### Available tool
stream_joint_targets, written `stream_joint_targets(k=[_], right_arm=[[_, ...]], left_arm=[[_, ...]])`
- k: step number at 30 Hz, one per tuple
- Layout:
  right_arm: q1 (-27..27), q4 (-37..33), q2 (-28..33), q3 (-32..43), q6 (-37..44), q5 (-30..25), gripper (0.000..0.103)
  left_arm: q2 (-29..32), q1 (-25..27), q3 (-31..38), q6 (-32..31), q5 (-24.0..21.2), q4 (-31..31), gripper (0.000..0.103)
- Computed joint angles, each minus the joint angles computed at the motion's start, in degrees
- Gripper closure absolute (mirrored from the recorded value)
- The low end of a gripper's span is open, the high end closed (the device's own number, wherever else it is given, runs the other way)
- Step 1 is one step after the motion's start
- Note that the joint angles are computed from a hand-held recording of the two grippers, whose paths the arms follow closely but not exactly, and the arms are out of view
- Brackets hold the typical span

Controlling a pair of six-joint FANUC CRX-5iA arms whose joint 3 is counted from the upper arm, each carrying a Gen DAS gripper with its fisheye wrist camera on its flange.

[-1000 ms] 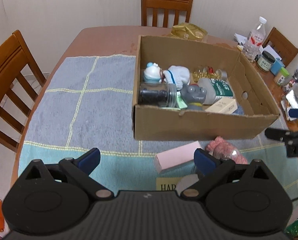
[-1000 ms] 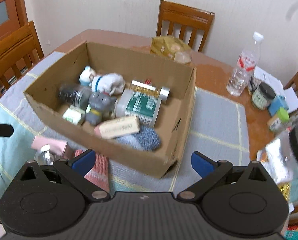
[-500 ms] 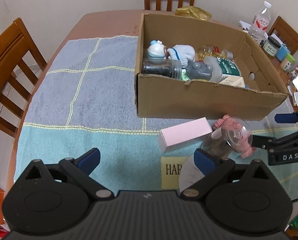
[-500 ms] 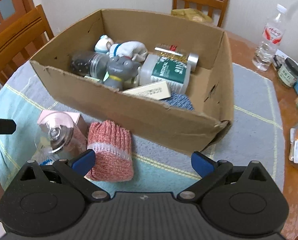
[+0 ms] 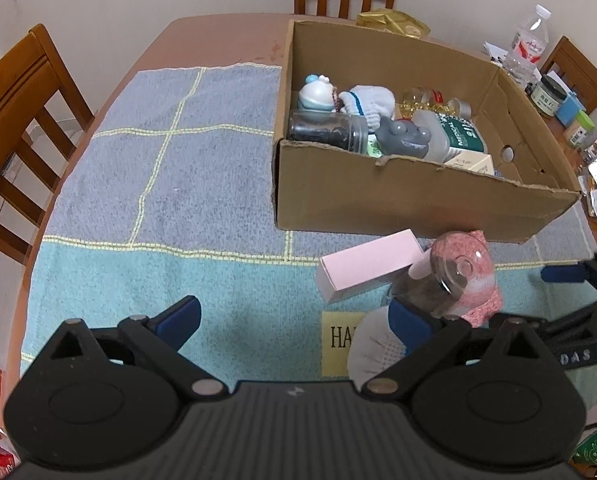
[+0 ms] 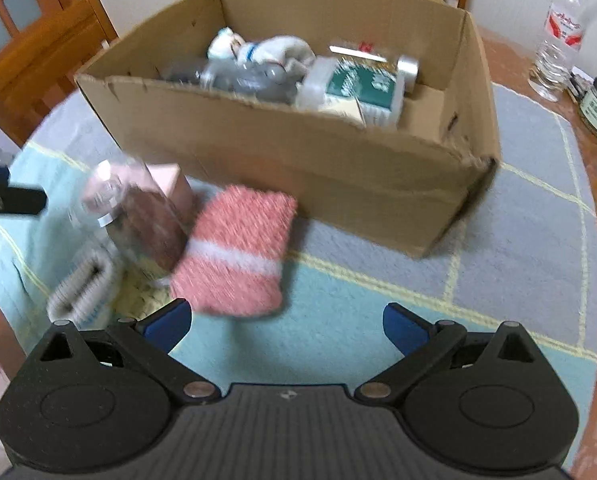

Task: Organize objects
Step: 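Move the right tool to the pink sock and close on it, then lift the pink sock with the right tool while the left tool approaches the pink box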

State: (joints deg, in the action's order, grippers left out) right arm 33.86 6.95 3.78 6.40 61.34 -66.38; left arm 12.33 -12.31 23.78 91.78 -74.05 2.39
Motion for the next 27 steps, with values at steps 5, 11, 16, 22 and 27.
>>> stream_joint_targets(k=[5,11,16,22,27], right_arm=[[-0.2,-2.5,2.5,2.0,2.5,1.6,0.000],[0.2,-3.9,3.6,1.8,6.2,4.1,0.009],[1.0,-2.1,3.5,1.0,7.6,4.7,0.029],[0.3,-1.3,2.6,0.0,5.8,3.7,0.032],[0.4,1.7,0.8,-2.2,2.9,1.7,0.032]], left_arm=[[-0.3,-0.2,-0.2,0.0,-0.3,-0.3,0.004],[-0.3,0.0,-0.6,0.7,-0.9,-0.8,0.004],[0.0,0.4,-0.9,0.4,-0.6,-0.6,0.004],[0.8,-0.1,-1.0,-1.6,1.2,-1.3,0.004],[2.9,-0.7,-0.6,-4.0,2.3,-1.9,0.004]])
